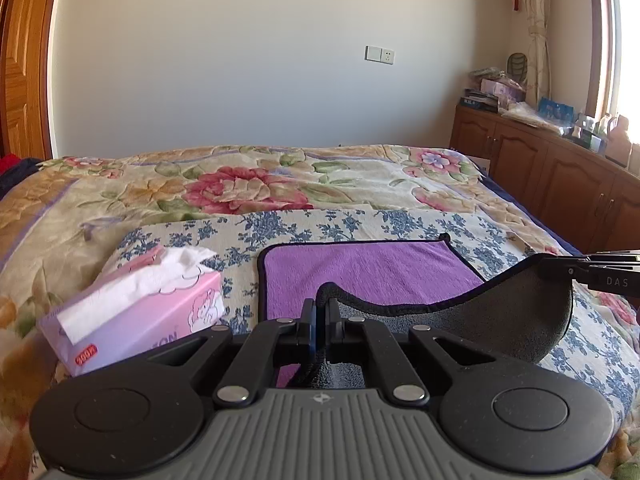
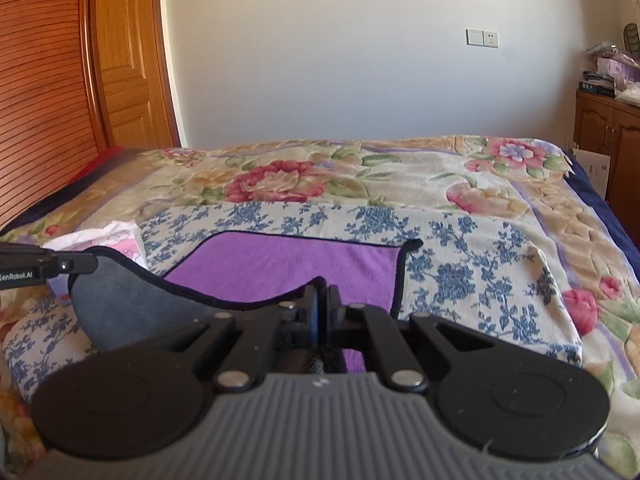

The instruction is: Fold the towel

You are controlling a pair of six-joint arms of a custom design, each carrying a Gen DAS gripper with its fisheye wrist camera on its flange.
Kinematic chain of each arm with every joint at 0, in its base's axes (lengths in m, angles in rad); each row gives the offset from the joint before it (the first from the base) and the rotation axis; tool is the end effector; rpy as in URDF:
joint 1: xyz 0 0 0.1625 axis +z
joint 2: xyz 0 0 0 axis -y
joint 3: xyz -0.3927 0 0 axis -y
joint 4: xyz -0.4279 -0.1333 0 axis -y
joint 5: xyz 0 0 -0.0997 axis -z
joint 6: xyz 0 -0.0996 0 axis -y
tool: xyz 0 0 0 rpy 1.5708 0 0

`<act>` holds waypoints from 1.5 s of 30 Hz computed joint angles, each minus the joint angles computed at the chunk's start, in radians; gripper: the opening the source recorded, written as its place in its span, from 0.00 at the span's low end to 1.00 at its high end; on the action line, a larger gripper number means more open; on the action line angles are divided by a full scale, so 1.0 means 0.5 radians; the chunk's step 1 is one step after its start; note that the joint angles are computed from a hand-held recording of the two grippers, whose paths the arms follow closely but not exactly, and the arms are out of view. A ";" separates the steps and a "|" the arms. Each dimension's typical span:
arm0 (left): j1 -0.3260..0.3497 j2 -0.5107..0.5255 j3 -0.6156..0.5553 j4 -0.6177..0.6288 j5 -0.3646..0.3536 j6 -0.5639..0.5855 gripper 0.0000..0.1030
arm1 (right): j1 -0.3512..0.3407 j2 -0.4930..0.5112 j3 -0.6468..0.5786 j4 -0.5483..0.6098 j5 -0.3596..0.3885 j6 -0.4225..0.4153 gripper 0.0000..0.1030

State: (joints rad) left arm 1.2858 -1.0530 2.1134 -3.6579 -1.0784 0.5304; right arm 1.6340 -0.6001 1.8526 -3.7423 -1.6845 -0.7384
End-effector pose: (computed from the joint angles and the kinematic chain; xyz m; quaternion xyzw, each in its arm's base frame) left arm 0.0241 -0.5594 0.1702 0.2251 0.8230 -0.4467 0.2690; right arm 0.1595 -0.5882 -0.0029 0.3259 -0.8337 0.4009 0.1947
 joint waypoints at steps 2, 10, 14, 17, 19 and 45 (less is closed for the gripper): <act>0.002 0.001 -0.023 0.020 0.000 0.016 0.05 | 0.001 0.006 -0.015 0.003 0.005 -0.010 0.05; 0.003 0.024 -0.115 0.087 -0.002 0.035 0.04 | 0.007 0.039 -0.094 0.031 0.009 -0.044 0.05; 0.000 0.050 -0.164 0.110 -0.004 0.053 0.05 | 0.011 0.050 -0.128 0.044 0.009 -0.061 0.05; -0.002 0.064 -0.196 0.128 -0.001 0.050 0.05 | 0.013 0.056 -0.151 0.050 0.008 -0.069 0.05; 0.003 0.075 -0.222 0.143 -0.007 0.049 0.05 | 0.015 0.058 -0.170 0.061 0.010 -0.075 0.05; 0.022 0.308 -0.600 0.192 0.022 0.138 0.05 | 0.005 0.180 -0.523 0.284 0.019 -0.194 0.05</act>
